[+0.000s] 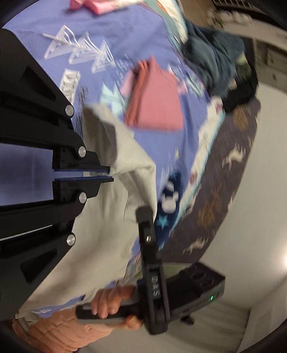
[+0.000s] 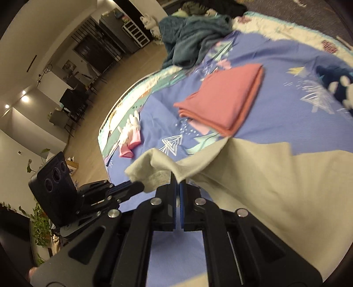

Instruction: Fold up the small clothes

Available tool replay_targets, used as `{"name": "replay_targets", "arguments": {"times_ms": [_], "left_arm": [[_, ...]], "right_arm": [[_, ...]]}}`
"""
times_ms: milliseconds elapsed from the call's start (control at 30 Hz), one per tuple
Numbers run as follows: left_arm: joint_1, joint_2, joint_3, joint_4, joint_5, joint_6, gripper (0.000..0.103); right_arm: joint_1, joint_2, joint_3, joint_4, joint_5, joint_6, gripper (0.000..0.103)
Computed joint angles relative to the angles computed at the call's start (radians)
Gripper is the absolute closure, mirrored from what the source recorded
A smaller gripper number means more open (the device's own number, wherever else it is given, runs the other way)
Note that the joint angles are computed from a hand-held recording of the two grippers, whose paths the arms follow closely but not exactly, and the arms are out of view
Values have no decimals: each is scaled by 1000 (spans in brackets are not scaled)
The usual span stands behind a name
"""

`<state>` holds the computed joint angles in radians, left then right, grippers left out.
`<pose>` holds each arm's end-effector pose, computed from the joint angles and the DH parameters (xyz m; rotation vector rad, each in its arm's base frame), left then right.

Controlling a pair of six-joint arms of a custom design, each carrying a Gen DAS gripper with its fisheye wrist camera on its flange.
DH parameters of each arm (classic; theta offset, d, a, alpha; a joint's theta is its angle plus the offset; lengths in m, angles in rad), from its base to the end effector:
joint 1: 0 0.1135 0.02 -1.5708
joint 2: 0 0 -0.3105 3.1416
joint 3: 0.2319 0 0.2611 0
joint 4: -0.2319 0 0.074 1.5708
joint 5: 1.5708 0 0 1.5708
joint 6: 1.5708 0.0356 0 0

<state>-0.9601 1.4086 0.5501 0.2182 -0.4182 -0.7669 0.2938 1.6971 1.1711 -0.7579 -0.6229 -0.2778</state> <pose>0.1648 -0.2103 0.2032 -0.0209 2.1973 -0.5325 0.3176 0.1178 0.2471 -0.8920 2.5851 0.8825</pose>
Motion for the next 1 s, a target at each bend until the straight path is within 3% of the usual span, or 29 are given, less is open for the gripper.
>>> {"name": "replay_targets", "arguments": {"times_ms": [67,200,333,467,533,567,600,633,700,900,1000], "left_arm": [[-63,60,88,1,3,36,101],[-138,257,345,-7,104,138,100],[-178,474,635,-100,212,195,100],[-212,672,907,-242,259,220,100],[-227,731,987,-310,237,220,99],[-232,743,1002,-337,218,219,95],[-240,750,1007,-357,190,212,86],[-249,750,1001,-375,150,199,81],[-265,739,968,-398,58,176,66],[-276,700,869,-488,-92,101,56],[-255,682,813,-529,-142,27,49]], "right_arm": [[-101,-60,-10,-67,-9,-84,101],[-362,-123,14,-224,-29,-277,101],[-613,-95,65,-346,-19,-475,101],[-803,-4,76,-345,9,-553,100],[-869,43,75,-308,18,-544,93],[-902,59,62,-259,28,-521,91],[-932,80,51,-212,39,-496,74],[-960,98,40,-179,43,-485,67],[-1000,135,34,-179,35,-503,67],[-1100,194,-17,-234,30,-606,64],[-1118,211,-61,-279,17,-649,56]]}}
